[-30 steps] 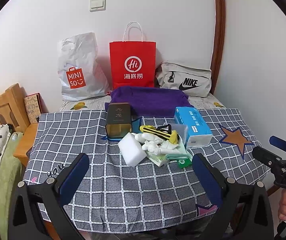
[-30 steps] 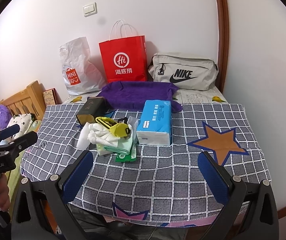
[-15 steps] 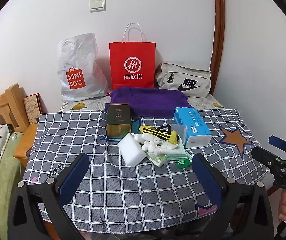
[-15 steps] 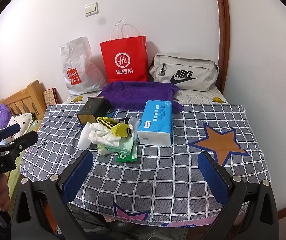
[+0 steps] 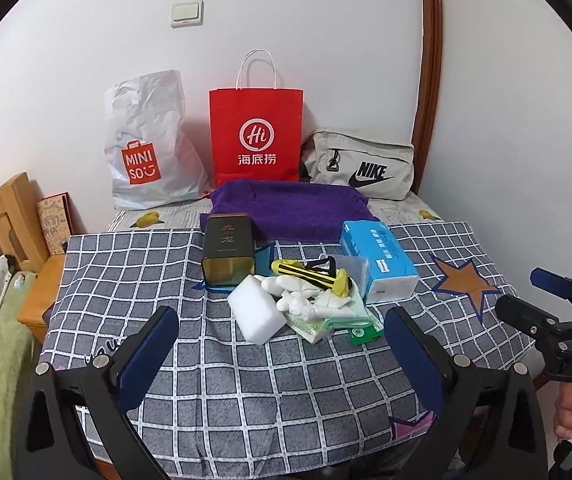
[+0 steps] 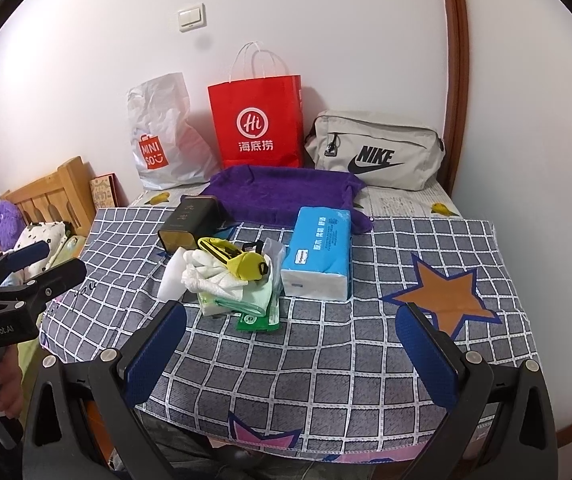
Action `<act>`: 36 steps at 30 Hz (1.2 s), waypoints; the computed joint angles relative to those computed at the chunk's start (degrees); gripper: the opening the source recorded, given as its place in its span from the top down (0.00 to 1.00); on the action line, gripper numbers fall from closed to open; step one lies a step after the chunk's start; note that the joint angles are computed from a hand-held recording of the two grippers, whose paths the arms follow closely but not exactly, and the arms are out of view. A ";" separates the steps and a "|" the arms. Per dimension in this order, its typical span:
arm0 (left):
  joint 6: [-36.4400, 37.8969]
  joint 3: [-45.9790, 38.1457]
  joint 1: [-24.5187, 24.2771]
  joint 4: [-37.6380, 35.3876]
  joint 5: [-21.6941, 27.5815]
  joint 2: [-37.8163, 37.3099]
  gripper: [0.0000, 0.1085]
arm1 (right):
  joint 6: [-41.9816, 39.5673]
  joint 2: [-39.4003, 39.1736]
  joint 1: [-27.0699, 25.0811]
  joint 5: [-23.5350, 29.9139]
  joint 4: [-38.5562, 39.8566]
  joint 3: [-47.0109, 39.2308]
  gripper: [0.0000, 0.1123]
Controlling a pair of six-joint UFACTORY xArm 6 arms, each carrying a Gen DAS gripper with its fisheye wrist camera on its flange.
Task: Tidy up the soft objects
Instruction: 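Grasp the white sponge block with the left tool while the right tool grasps the yellow pouch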
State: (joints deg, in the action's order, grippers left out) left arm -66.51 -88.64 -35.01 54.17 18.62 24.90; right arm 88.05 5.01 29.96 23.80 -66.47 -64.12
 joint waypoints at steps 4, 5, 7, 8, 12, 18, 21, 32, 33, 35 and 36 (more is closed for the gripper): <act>3.49 -1.45 0.98 -4.03 0.46 2.24 0.05 | -0.87 1.94 -0.43 -0.55 -0.16 -1.40 0.08; 4.94 -1.72 1.28 -5.67 0.47 2.91 0.05 | -1.59 2.86 -0.66 -0.87 0.47 -1.95 0.08; 7.76 -2.29 2.03 -9.18 0.18 4.45 0.05 | -2.44 4.27 -1.13 -1.67 1.26 -2.71 0.08; 9.42 -2.70 2.35 -11.32 0.20 5.31 0.05 | -3.07 5.23 -1.48 -2.43 1.91 -3.15 0.08; 15.96 -4.61 3.42 -18.82 -0.41 8.85 0.05 | -6.96 9.14 -2.45 -4.54 6.42 -5.26 0.08; 28.44 -10.68 4.20 -32.39 -0.33 15.38 0.05 | -13.21 14.20 -3.38 -5.74 12.97 -8.65 0.08; 37.59 -15.05 4.19 -43.22 -0.95 19.05 0.05 | -16.57 16.02 -3.59 -5.44 16.29 -10.11 0.08; 53.21 -32.78 4.81 -61.15 6.52 31.57 0.15 | -25.86 20.25 -4.95 -4.08 26.43 -13.42 0.09; 54.19 -34.00 4.96 -62.19 7.36 32.34 0.18 | -26.52 20.50 -5.12 -4.18 27.33 -13.60 0.08; 55.94 -36.67 5.05 -63.68 8.92 34.13 0.23 | -28.28 21.33 -5.30 -4.18 29.19 -14.52 0.08; 56.86 -37.43 5.09 -64.55 9.22 34.69 0.26 | -29.04 21.72 -5.30 -4.02 29.86 -14.99 0.08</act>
